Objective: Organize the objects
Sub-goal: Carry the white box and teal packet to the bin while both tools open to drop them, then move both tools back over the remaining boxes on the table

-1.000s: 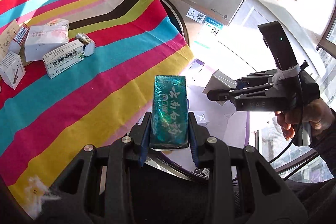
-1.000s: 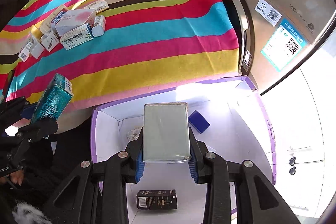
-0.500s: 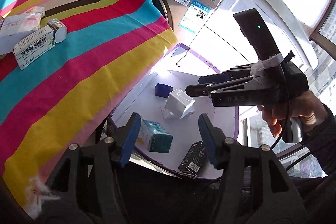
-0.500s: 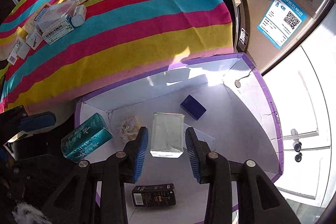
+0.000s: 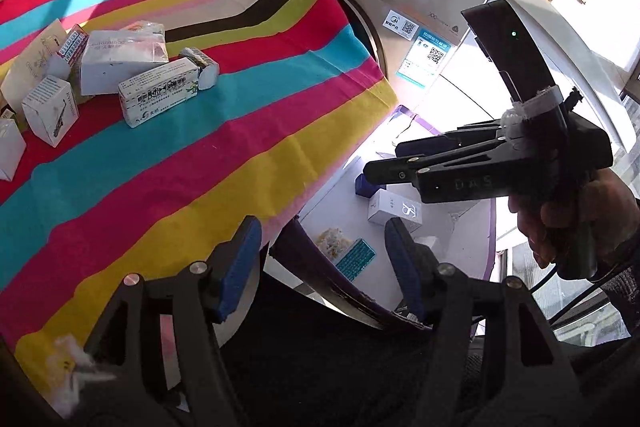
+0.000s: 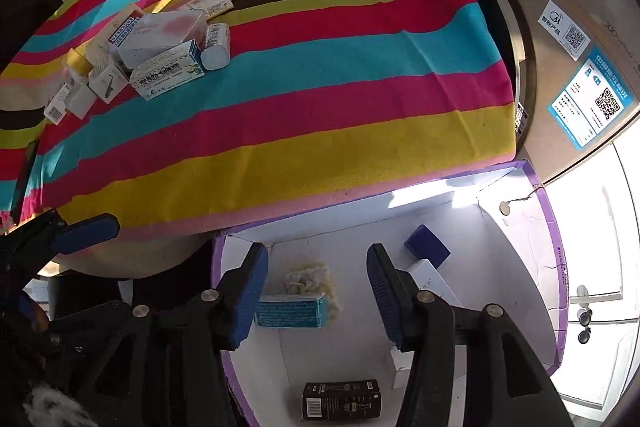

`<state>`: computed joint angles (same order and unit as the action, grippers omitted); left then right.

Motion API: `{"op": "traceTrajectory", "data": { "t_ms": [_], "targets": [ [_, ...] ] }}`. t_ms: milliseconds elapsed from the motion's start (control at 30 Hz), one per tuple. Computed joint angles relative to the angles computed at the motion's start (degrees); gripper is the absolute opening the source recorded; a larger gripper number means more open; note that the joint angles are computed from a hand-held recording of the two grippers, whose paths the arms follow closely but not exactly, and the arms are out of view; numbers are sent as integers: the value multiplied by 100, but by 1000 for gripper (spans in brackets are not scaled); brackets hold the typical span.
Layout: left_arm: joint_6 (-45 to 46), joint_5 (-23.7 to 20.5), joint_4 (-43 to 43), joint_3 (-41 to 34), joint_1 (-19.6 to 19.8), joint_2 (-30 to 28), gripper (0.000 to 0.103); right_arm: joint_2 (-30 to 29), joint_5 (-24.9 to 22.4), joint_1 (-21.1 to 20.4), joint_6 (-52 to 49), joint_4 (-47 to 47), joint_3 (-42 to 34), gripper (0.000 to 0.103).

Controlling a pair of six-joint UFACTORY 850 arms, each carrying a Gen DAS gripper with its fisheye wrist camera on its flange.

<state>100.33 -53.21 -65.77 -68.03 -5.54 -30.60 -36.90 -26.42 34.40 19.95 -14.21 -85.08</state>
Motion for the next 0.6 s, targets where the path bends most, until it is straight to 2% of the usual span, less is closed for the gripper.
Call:
{"op": "traceTrajectory", "data": {
  "t_ms": [167,300,600],
  "targets": [
    [-116,158,-32,-4,176,-39,68,-293,-63,192,-383,209,-505,56],
    [-214,207,-256,-41,420,-79,68,-464,-48,381,-386,-60,-820,65],
    [-715,610,-674,-380,924,-321,68,-921,-197,606,-1217,581,-1471,69]
  ]
}}
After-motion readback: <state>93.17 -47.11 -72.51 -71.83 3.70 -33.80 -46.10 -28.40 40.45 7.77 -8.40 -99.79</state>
